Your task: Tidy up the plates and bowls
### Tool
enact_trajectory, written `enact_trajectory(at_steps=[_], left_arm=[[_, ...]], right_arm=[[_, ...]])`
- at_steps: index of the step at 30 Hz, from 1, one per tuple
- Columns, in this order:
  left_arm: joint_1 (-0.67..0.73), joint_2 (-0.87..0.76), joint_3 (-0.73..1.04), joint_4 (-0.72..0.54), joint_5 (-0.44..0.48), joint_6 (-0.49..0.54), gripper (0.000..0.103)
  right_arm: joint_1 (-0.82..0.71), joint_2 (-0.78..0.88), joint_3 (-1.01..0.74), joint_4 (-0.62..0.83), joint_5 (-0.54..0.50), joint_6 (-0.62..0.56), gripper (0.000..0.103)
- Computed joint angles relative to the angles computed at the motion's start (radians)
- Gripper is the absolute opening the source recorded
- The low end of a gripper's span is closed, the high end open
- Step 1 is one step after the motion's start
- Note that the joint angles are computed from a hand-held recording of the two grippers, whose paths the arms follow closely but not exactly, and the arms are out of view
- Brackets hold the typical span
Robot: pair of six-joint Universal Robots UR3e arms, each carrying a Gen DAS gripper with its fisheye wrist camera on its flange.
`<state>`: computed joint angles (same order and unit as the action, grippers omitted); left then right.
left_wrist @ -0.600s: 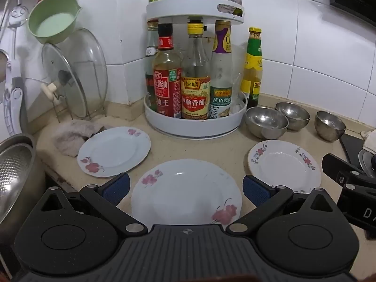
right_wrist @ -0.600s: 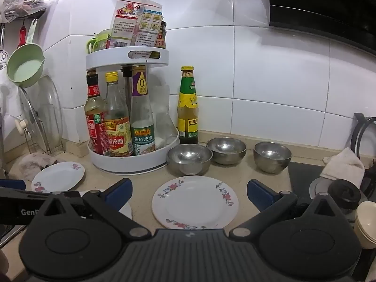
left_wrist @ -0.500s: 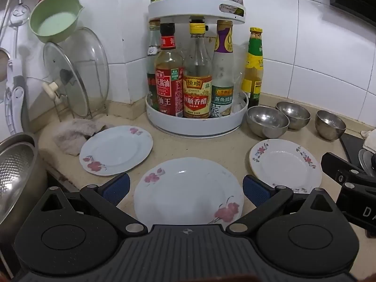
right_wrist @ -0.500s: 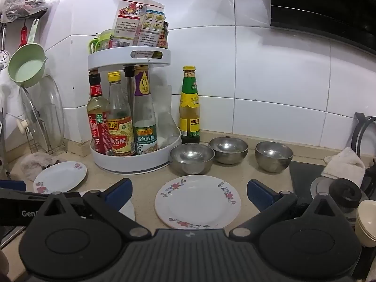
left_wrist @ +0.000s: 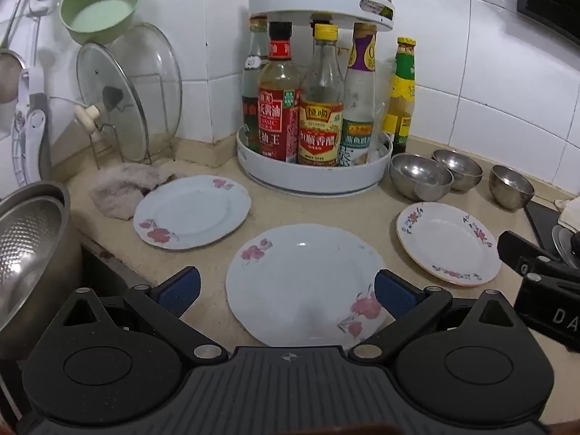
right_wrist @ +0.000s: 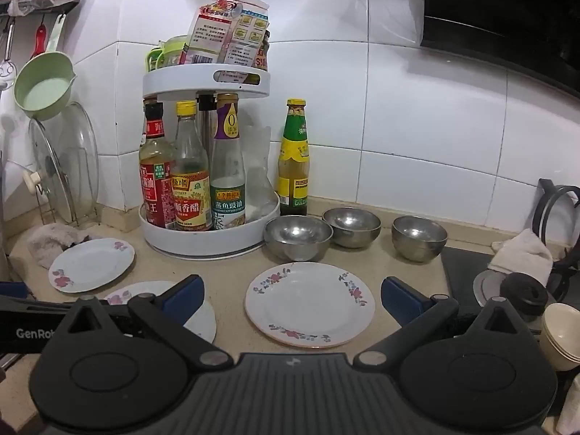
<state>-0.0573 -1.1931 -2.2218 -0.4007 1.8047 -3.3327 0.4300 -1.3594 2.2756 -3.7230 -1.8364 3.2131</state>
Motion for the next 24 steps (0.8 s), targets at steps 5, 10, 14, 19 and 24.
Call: enact_trajectory(at_steps=[5, 10, 14, 19, 24], left_arm=[[0.040, 0.037, -0.019, -0.019, -0.035, -0.002, 0.103], [0.064, 0.066, -0.032, -0.031, -0.035, -0.007, 0.103], [0.092, 0.076, -0.036, -0.043, -0.048, -0.011, 0.103], [0.083, 0.065, -0.042, -0.051, -0.040, -0.017, 0.103], [0.081, 0.053, -0.035, -0.060, -0.034, -0.027, 0.103]], right_arm=[[0.037, 0.012, -0.014, 0.020, -0.048, -0.008, 0.102], [0.054, 0.039, -0.057, 0.039, -0.075, -0.020, 0.102], [0.055, 0.040, -0.078, 0.063, -0.052, -0.028, 0.102], [0.059, 0.046, -0.096, 0.092, -0.033, -0.018, 0.102], [0.053, 0.049, -0.103, 0.117, -0.022, -0.010, 0.102]])
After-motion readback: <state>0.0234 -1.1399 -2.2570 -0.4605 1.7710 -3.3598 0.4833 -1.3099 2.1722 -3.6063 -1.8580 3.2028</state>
